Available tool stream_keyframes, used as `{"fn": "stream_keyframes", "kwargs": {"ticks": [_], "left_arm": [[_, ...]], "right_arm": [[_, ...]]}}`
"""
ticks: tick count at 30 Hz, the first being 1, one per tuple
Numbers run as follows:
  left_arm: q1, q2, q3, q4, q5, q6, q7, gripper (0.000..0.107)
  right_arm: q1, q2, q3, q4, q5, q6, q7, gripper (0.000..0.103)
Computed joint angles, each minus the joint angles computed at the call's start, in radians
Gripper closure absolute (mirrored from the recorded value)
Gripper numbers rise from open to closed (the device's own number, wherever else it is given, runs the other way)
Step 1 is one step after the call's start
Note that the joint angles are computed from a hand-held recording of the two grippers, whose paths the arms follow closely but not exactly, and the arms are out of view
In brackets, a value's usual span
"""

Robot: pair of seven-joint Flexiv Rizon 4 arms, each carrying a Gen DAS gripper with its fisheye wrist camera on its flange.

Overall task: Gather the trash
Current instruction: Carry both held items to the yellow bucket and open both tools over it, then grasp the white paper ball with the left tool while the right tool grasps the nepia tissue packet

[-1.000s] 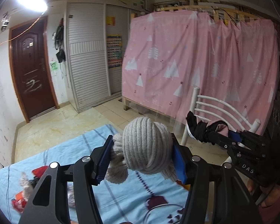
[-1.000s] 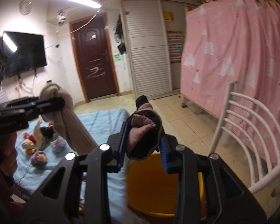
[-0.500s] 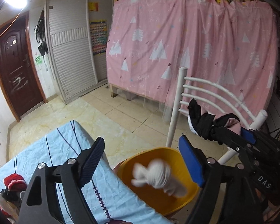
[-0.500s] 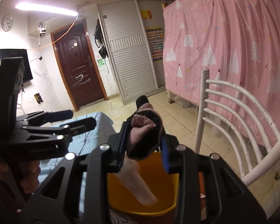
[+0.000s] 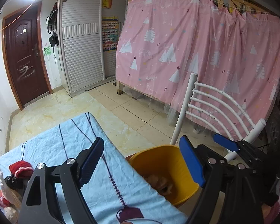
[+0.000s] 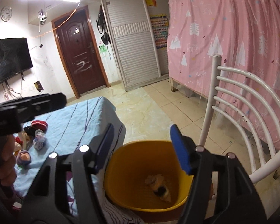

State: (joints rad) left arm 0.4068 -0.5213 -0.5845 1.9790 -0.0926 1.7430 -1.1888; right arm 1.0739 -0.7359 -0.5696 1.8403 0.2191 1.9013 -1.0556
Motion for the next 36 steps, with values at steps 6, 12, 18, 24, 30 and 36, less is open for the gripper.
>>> {"fn": "stream_keyframes", "kwargs": {"ticks": [6,12,18,24,30,36], "left_arm": [[0.116,0.031,-0.097,0.061,0.028,0.024,-0.018,0.032],[0.243,0.062,-0.183,0.110,0.074,0.041,-0.060,0.032],[0.364,0.100,-0.240,0.159,0.116,0.059,-0.108,0.031],[0.503,0.121,-0.304,0.201,0.162,0.075,-0.161,0.031],[0.640,0.132,-0.363,0.237,0.200,0.083,-0.197,0.031],[0.742,0.143,-0.387,0.270,0.224,0.089,-0.230,0.030]], "right_arm": [[0.025,-0.001,-0.011,-0.015,-0.018,-0.019,-0.004,0.040],[0.041,-0.002,-0.008,-0.049,-0.055,-0.040,0.006,0.035],[0.039,-0.017,0.015,-0.102,-0.118,-0.075,0.025,0.035],[0.028,-0.036,0.046,-0.160,-0.202,-0.113,0.051,0.034],[0.010,-0.053,0.084,-0.217,-0.288,-0.152,0.084,0.032],[-0.030,-0.075,0.148,-0.289,-0.391,-0.201,0.113,0.032]]}}
